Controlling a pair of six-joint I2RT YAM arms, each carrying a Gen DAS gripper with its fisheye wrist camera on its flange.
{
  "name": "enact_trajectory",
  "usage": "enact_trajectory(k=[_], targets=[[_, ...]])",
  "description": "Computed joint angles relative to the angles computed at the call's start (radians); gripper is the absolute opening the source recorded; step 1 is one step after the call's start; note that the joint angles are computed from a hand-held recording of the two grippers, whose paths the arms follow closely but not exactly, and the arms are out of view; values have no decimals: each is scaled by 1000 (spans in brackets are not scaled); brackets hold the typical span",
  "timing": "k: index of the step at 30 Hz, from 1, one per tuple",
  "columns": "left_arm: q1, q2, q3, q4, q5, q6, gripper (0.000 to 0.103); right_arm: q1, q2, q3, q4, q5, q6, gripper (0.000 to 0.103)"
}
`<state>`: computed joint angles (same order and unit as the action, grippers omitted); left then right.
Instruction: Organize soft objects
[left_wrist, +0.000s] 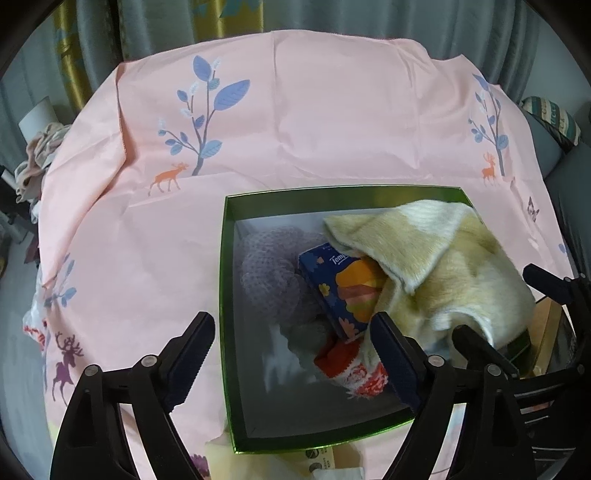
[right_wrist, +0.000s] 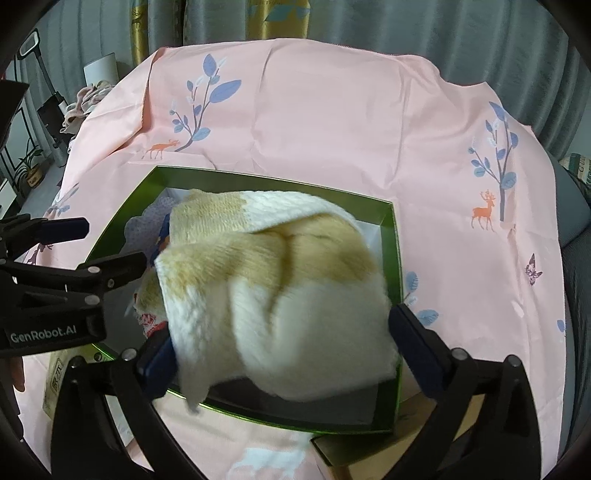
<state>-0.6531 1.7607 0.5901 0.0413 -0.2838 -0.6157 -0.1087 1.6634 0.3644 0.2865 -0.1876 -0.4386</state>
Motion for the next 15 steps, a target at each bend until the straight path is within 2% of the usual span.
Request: enact_trajectory(k=[6,10,15], targets=[[-2,-42,-20,-17,-4,-10,89,-28,-69,-21,-33,-9,-8,102],[-27,-73,-21,-59,-29,-18,95,-40,-112,-31,-57,-13,-14,102],[-57,-124,-26,-117,-49,-45,95,-65,-158,-45,-89,-26,-21,102]])
